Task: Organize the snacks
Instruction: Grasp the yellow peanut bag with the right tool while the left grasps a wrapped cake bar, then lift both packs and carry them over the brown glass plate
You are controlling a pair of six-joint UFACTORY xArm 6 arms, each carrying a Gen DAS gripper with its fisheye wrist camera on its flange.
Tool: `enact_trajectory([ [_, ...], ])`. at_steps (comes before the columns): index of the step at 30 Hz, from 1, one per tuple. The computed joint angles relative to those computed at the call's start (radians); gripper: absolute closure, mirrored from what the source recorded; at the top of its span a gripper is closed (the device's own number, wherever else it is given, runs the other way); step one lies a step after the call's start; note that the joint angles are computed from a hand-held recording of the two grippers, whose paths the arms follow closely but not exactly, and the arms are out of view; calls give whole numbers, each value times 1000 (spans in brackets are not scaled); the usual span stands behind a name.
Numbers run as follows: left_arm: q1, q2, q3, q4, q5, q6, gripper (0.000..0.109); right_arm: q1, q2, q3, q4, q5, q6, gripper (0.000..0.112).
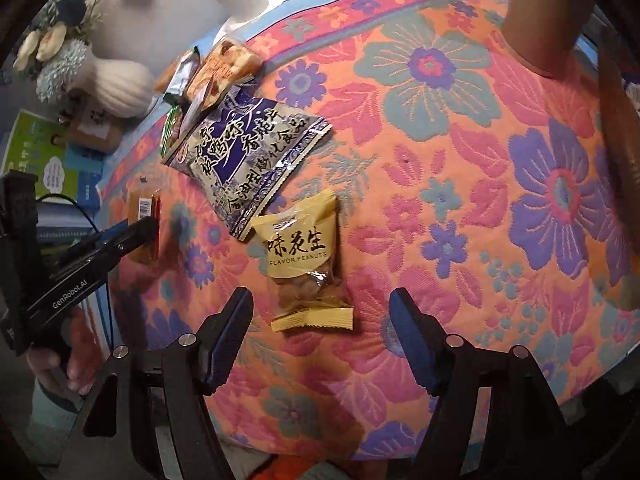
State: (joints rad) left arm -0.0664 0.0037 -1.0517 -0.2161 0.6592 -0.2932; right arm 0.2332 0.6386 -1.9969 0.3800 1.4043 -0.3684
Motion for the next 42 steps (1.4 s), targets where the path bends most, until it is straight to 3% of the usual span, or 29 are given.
enact_trajectory([
  [7, 9, -20, 11, 10, -2, -15, 78, 67, 17, 58, -69, -114, -12, 42],
  [10, 10, -23, 10, 12, 0, -18, 78, 80, 17, 84, -79, -131, -11, 55],
  [14, 3, -19, -6, 7, 5, -12, 78, 105, -44, 186, -132, -230, -35, 66],
  [26, -49, 45, -151, -13, 31, 65, 78, 14, -85, 179, -73, -186, 12, 67],
  [35, -133, 214, -426, -78, 94, 199, 78, -104, -101, 89, -50, -177, 89, 67],
  [42, -215, 461, -836, -119, 211, 308, 78, -227, -45, -92, -61, -182, 162, 67],
])
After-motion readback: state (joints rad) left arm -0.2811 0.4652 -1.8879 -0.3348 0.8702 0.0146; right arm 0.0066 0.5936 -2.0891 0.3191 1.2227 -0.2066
